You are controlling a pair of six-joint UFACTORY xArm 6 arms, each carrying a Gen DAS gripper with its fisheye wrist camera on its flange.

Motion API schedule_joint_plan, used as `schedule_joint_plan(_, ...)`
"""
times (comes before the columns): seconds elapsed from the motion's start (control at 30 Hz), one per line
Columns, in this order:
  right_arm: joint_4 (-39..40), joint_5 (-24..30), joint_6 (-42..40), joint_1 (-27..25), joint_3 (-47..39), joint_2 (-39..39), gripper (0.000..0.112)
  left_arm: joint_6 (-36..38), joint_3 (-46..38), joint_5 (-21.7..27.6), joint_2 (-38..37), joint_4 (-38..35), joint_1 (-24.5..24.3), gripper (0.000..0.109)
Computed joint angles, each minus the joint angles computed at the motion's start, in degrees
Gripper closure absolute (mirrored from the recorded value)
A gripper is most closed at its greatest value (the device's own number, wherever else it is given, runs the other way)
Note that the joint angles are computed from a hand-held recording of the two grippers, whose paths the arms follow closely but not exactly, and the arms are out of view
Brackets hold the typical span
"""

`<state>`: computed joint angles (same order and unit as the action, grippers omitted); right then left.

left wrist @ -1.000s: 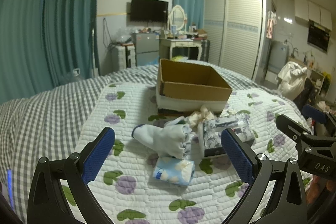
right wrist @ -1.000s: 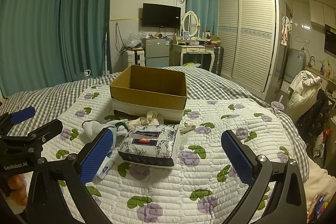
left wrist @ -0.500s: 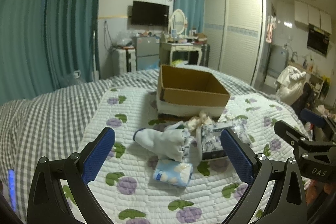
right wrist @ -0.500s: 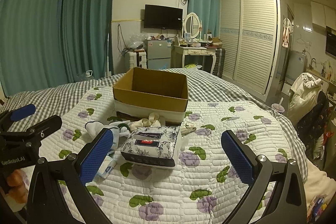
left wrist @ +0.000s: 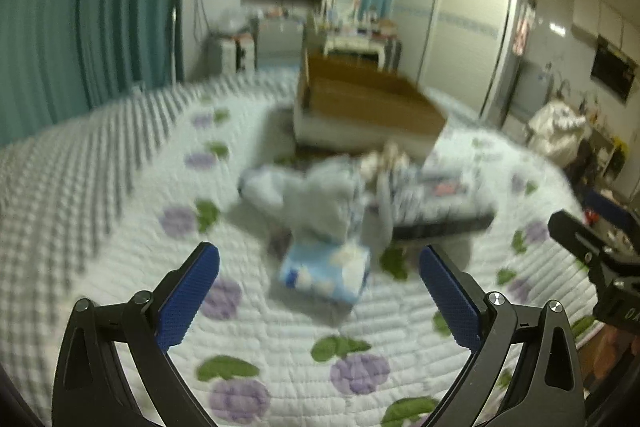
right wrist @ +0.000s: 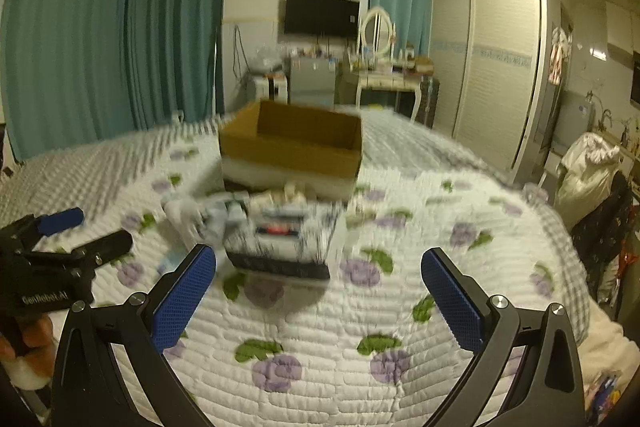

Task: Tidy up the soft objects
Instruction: 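Grasp the blue tissue pack with left tool while right grasps floral tissue pack, then carry both tissue packs over the cardboard box and release them inside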

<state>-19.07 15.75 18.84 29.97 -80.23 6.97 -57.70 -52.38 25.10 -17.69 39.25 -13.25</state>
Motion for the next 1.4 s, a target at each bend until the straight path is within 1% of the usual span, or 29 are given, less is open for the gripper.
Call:
schedule_joint_plan(0.07,2.44,1.71,-2.04,0.16,-1.34,2.39,0.009,1.51,0.12,-0.87,2.94,-1.73,0.22,0.012)
schedule_joint_plan(0.13,5.97,2.47,-5.02,0.33,-2.80,4.62,0.009,3.61,-0.07,-1.57,5.51,-4.37,0.52,0.012)
schedule_joint_plan(0.2,7.81,2.47,-6.87,0.53,-4.41,6.80,0.009,5.35,-0.72,-1.89,7.63,-6.39,0.82,0.012)
schedule_joint_plan(0.3,10.49,4.10,-9.80,0.90,-9.67,11.40,0.009,7.21,-2.56,-2.00,10.64,-7.95,1.46,0.013)
schedule_joint_plan(0.33,11.98,4.98,-11.20,1.02,-11.99,13.25,0.009,7.48,-3.69,-0.96,11.71,-8.04,1.46,0.017)
schedule_joint_plan(0.37,13.67,6.82,-12.59,1.16,-15.32,15.70,0.009,8.19,-4.91,-0.16,12.88,-8.07,1.46,0.018)
schedule_joint_plan(0.4,15.95,8.66,-14.25,1.24,-17.96,17.46,0.009,9.10,-5.22,-0.47,13.46,-8.52,1.71,0.018)
schedule_joint_plan(0.43,19.98,10.86,-17.00,1.23,-21.49,19.91,0.009,10.13,-5.20,-1.29,13.82,-9.82,2.02,0.018)
schedule_joint_plan(0.47,21.61,11.61,-17.90,1.24,-23.46,21.37,0.009,11.01,-4.93,-2.07,13.89,-11.18,2.25,0.019)
schedule_joint_plan(0.53,21.12,13.85,-17.11,1.21,-27.71,24.56,0.009,13.00,-4.05,-3.98,13.70,-13.26,2.39,0.032)
schedule_joint_plan(0.6,19.26,16.10,-15.86,1.23,-31.55,27.50,0.010,13.24,-4.06,-3.96,13.49,-13.10,2.24,0.033)
schedule_joint_plan(0.7,22.24,15.84,-17.20,1.19,-32.53,28.67,0.020,12.79,-3.97,-3.58,12.97,-11.88,2.14,0.035)
schedule_joint_plan(0.8,20.06,14.76,-15.44,1.53,-30.87,27.80,0.030,11.67,-4.05,-2.77,12.53,-10.46,2.21,0.035)
schedule_joint_plan(0.87,18.98,13.89,-14.87,1.73,-28.97,26.43,0.041,11.89,-2.93,-2.76,11.02,-11.93,1.96,0.035)
schedule_joint_plan(0.93,19.90,12.22,-14.97,1.78,-25.50,23.91,0.045,11.66,-1.80,-3.16,9.51,-12.37,1.88,0.035)
schedule_joint_plan(0.97,20.69,11.20,-15.37,1.77,-23.34,22.38,0.048,10.98,-1.46,-2.73,8.76,-11.49,1.67,0.035)
schedule_joint_plan(1.03,21.55,8.14,-15.13,1.69,-17.47,18.28,0.050,9.87,-1.25,0.22,6.89,-8.88,0.53,0.035)
schedule_joint_plan(1.1,23.25,5.98,-15.88,1.51,-12.54,14.35,0.052,10.98,-1.28,2.30,5.63,-9.31,-0.35,0.035)
schedule_joint_plan(1.2,24.02,3.72,-17.44,1.18,-6.88,8.76,0.053,11.63,-0.45,2.59,2.61,-10.76,-1.47,0.035)
schedule_joint_plan(1.27,22.84,2.81,-17.33,1.03,-5.02,6.01,0.053,10.91,-1.40,3.32,1.17,-10.23,-2.26,0.035)
schedule_joint_plan(1.3,23.71,2.87,-18.41,0.94,-4.98,5.16,0.053,10.68,-1.80,3.32,0.78,-9.92,-2.34,0.035)
schedule_joint_plan(1.4,26.65,3.49,-21.69,0.38,-7.67,4.36,0.053,10.13,-6.78,4.89,1.32,-7.16,-2.51,0.035)
